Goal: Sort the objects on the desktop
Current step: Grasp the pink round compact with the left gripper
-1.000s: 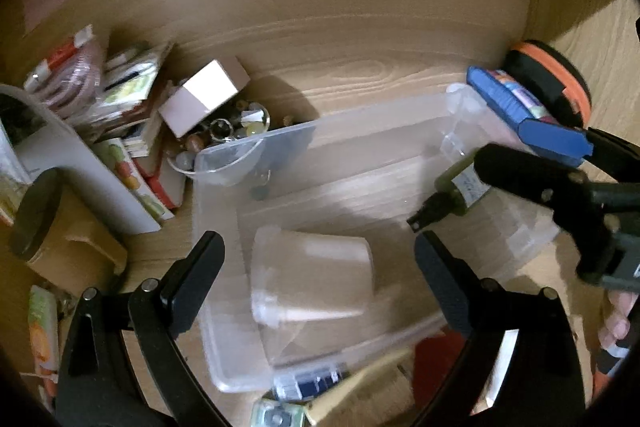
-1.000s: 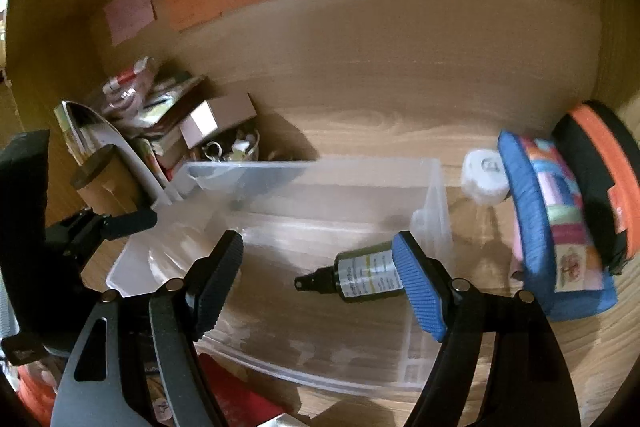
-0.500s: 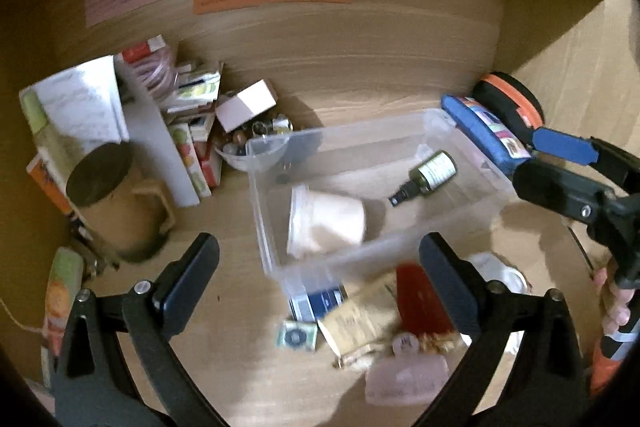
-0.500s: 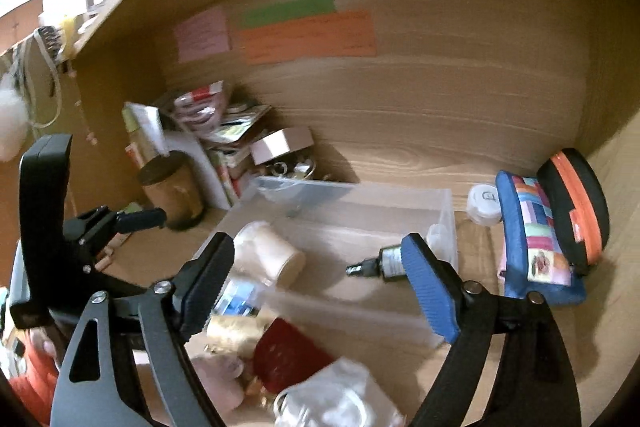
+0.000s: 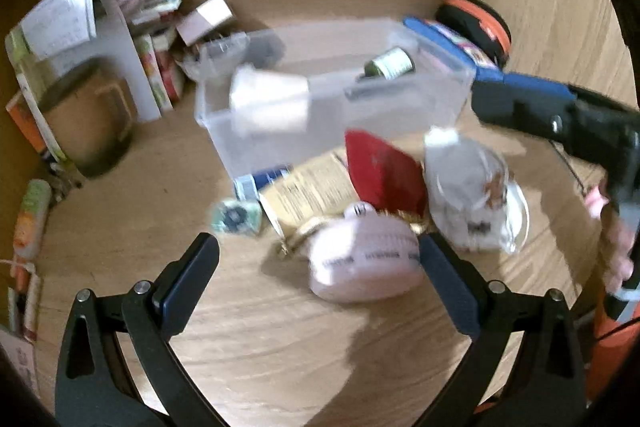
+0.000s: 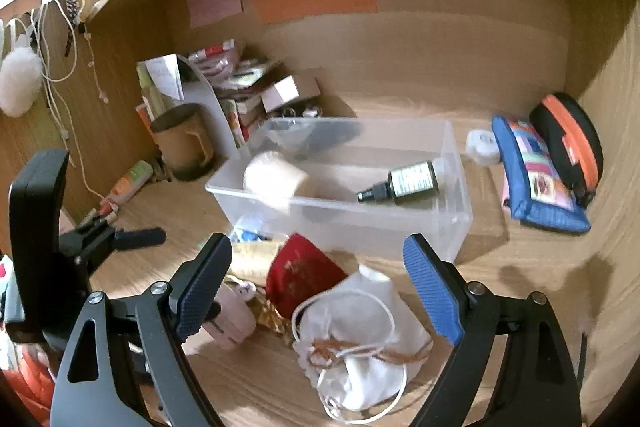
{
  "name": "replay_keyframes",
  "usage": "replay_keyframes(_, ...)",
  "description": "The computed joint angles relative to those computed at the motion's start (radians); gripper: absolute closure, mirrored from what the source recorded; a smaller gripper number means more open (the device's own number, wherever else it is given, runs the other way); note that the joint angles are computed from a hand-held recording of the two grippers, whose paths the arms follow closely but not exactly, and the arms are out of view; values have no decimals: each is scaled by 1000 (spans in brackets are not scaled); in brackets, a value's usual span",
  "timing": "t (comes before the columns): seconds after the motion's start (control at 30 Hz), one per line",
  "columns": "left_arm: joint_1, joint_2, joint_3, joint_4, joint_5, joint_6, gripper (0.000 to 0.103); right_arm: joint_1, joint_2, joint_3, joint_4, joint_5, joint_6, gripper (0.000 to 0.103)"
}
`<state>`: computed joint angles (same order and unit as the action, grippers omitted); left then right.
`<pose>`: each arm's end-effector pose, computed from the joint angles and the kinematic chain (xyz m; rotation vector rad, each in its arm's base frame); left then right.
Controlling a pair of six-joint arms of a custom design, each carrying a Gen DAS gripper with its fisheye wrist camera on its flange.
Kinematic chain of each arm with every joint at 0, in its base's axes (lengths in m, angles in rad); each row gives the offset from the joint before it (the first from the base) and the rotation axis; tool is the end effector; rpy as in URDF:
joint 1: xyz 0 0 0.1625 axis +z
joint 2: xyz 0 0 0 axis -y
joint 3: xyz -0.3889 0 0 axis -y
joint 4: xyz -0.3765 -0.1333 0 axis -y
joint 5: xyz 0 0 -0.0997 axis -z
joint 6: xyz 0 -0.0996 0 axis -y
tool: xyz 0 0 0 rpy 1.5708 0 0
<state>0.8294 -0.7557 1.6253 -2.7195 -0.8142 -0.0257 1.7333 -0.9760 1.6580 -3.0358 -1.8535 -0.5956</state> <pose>-0.2846 -0.6095 0.0994 0.7312 2.3466 -0.6847 0.2090 -0.6227 0.2498 0.8034 -2.4213 0.9489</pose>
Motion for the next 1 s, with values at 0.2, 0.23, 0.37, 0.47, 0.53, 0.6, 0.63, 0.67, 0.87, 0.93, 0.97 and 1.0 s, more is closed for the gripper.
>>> replay_keyframes(0.2, -1, 28, 12, -19, 29, -8, 1, -28, -15, 13, 18, -9, 29, 17)
replay_keyframes(0.23, -1, 32, 12, -26, 35, -6, 1, -30, -17, 18, 13, -11, 30, 17)
replay_keyframes(0.37, 1, 40, 17, -63, 45, 8, 1, -52, -53, 59, 15, -1, 40, 17)
replay_keyframes(0.47, 7, 38, 26, -89, 37, 8, 6, -56, -65, 83, 4, -20, 30, 17)
replay_keyframes(0.53, 14, 29, 31, -73, 11, -9, 21, -50, -61, 80, 2, -30, 17, 17)
replay_keyframes(0.6, 22, 19, 35, -46, -15, -29, 35, -39, -46, 62, 9, -35, -4, 17)
replay_keyframes(0.63, 22, 17, 39, -39, -14, -40, 41, -35, -39, 53, 15, -32, -13, 17)
replay_keyframes(0.67, 24, 15, 41, -33, -13, -49, 41, -27, -25, 38, 24, -28, -29, 17)
replay_keyframes(0.87, 42, -22, 72, -56, -27, -83, 42, 5, 82, -73, 112, -51, -128, 18)
replay_keyframes(0.93, 47, -34, 80, -57, -28, -93, 42, 8, 126, -136, 192, -75, -136, 19)
replay_keyframes(0.97, 50, -38, 82, -57, -30, -100, 42, 8, 138, -157, 220, -85, -130, 20)
replay_keyframes(1.0, 53, -42, 86, -60, -31, -100, 42, 8, 153, -180, 251, -96, -125, 22)
